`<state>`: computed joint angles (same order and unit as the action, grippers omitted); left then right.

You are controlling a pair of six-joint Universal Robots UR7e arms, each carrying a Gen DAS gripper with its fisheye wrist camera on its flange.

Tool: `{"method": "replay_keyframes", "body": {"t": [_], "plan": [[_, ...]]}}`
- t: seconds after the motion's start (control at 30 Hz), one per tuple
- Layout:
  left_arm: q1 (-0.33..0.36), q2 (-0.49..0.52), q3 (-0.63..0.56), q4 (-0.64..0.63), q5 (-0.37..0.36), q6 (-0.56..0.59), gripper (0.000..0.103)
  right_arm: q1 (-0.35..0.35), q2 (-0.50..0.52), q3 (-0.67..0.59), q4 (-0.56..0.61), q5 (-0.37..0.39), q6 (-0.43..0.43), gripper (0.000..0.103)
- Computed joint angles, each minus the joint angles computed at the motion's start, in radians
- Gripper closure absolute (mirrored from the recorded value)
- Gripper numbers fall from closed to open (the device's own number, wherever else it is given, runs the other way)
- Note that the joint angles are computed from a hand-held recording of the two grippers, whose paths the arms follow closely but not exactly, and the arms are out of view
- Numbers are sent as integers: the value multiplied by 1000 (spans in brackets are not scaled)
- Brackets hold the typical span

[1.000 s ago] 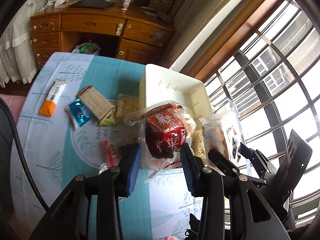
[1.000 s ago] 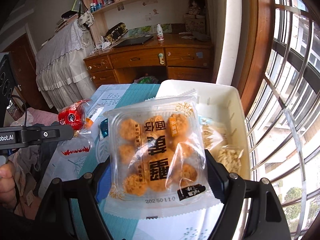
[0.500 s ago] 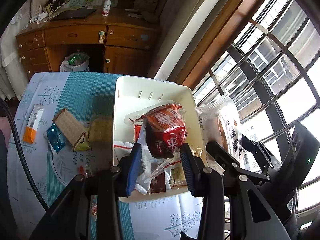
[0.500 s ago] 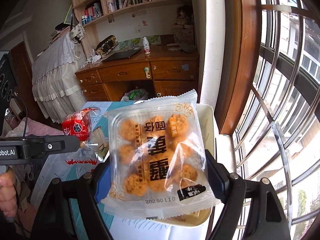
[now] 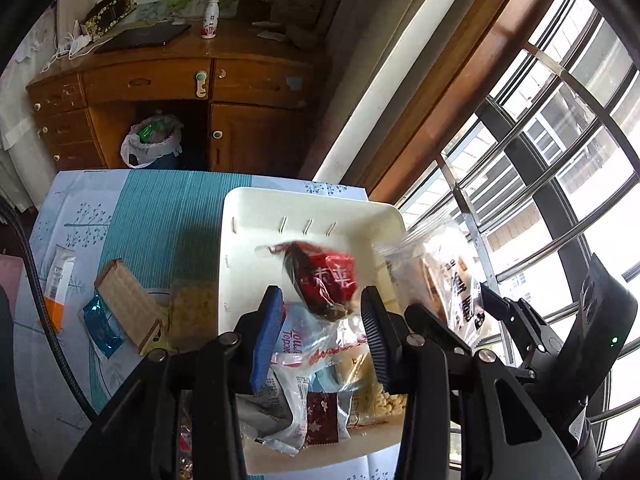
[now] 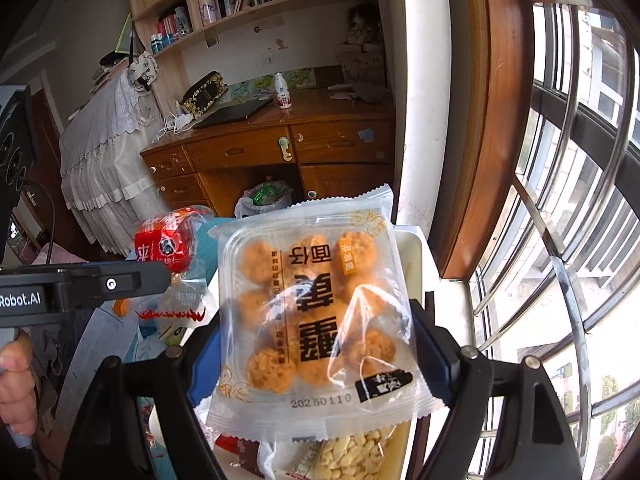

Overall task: Organize snacks
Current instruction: 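Drop the candy and cake box into the white tray by opening both tools, then withdraw both tools from the tray back over the table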

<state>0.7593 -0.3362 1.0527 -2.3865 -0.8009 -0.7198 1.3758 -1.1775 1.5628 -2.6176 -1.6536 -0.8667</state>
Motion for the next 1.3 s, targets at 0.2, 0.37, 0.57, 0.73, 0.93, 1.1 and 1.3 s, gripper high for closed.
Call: {"method": "replay_keyframes", "body": {"t": [0.2,0.37,0.57,0.73,0.93,1.1,1.3], "plan": [[10,10,-32,70,17,-47,46,6,37,-35,28,-49,29,15],[4,-12,-8,135,20,-105,39,-2,34,-34,37,-14,46,15],[-23,-72,73,153,45,-141,39,4,6,-1,13,-9,62,15],[-51,-145,190,109,58,-158,37,15,-36,47,-28,12,72,15],[-86,-257,353,71,76,-228,37,44,-82,111,-69,-1,73,15],[-106,-368,502,-24,35,-248,30,76,-119,180,-119,-20,71,15],[-136,-491,623,24,42,-270,29,125,-159,281,-207,-70,89,15]]}}
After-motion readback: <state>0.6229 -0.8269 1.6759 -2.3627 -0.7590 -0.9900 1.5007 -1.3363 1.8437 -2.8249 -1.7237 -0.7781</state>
